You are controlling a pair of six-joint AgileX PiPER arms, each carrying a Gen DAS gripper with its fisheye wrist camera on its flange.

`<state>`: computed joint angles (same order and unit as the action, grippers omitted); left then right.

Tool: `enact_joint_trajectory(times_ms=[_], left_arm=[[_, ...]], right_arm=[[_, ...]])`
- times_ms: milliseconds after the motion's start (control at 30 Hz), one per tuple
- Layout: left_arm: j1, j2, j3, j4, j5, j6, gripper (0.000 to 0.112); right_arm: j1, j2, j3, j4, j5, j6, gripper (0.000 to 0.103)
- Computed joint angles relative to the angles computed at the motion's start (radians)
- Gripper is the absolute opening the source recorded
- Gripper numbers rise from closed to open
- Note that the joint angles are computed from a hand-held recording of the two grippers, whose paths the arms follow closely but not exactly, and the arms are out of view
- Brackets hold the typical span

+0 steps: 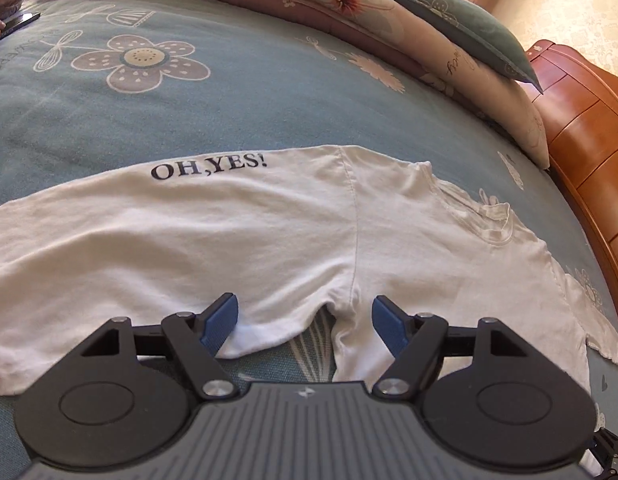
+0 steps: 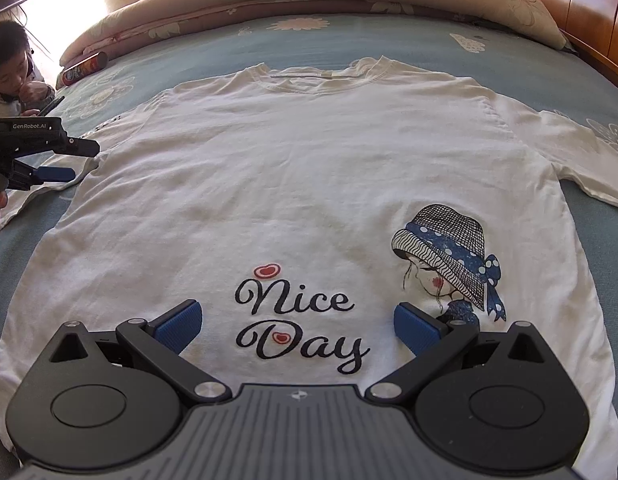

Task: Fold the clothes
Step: 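Sweep the open left gripper along the 'OH,YES!' sleeve to flatten it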

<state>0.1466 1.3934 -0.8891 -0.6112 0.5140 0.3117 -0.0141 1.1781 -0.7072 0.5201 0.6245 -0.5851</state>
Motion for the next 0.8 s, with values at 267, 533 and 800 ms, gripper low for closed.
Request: enact_joint_trajectory(times_ms=[267,533,800], left_arm=[[0.109,-0.073,-0.007,0.073,0.042,-0.035,0.076],[0.227,-0.145,0.082,-0.040,0.203,0.126,0.083],[0.255,-0.081,0.029,0.027,0.093,0.027,0.083]], right_arm=[[-0.003,-0.001,-0.001,0.002,0.004,0.003,0.103],[-0.008,-0.003,0.000,0.007,0.007,-0.004,0.103],[0.006,-0.003,0.002,-0.016,-0.006,0.013,0.103]])
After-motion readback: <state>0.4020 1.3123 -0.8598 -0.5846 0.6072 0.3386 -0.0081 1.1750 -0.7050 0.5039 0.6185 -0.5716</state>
